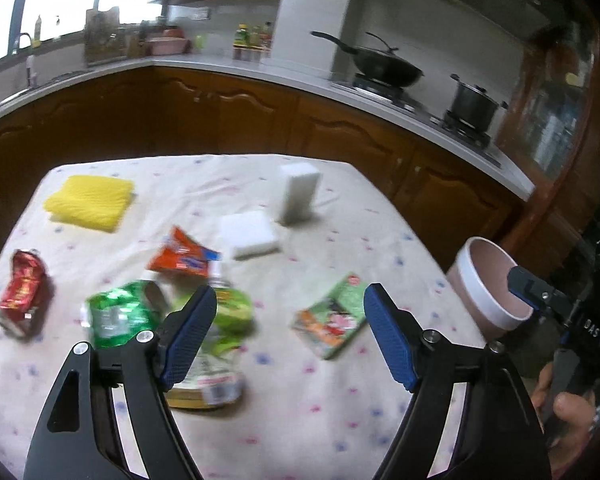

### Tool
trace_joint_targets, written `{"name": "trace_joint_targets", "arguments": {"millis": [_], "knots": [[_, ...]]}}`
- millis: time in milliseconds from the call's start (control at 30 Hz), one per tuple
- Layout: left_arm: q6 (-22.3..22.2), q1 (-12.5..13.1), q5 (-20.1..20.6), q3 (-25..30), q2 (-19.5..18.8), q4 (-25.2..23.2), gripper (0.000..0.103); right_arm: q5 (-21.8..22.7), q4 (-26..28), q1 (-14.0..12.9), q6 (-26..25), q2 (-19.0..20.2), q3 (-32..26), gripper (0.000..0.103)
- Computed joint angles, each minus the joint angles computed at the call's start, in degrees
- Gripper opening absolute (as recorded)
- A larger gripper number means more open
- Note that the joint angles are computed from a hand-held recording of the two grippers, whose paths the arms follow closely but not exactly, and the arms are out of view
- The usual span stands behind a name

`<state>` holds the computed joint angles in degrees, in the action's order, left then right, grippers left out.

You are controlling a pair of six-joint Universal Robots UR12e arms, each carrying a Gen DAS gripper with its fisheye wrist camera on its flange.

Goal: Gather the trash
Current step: 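Move both tools back over the table toward the sponges and wrappers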

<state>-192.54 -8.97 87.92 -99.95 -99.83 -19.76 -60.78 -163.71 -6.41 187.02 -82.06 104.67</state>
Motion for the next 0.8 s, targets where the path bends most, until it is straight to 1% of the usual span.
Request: {"name": "trace_joint_targets", "arguments": {"millis": [100,267,433,533,633,800], "knots": [[-0.4,1.1,1.2,-0.5,0.5,0.1,0.078,0.9,0.0,0.7,-1.1,0.5,-0.6,0.090],[-0.9,2.7,2.9,-0.6,0.6,-0.2,0.078,0.4,0.5,2.6,-3.2,1.8,-2.6,0.090],[-0.3,3.4,4.1,0.0,-0.1,-1.4,0.078,-0.9,1.4,4.8,-6.0,3.5,-5.0,0.090],[0.2,3.8,4.5,0.9,-0.9,-2.8,0.078,-1.1,2.7,6.0,-7.4,4.8,-6.8,0.090],[1.0,4.3,3.7,1.8,-1.8,-4.2,0.078,-1.5,4.1,6.8,-8.4,6.3,-8.8,0.090],[2.6,4.8,3.3,4.6,-4.0,-8.0,0.078,-1.1,6.2,7.8,-9.9,9.3,-12.8,0.090]]}}
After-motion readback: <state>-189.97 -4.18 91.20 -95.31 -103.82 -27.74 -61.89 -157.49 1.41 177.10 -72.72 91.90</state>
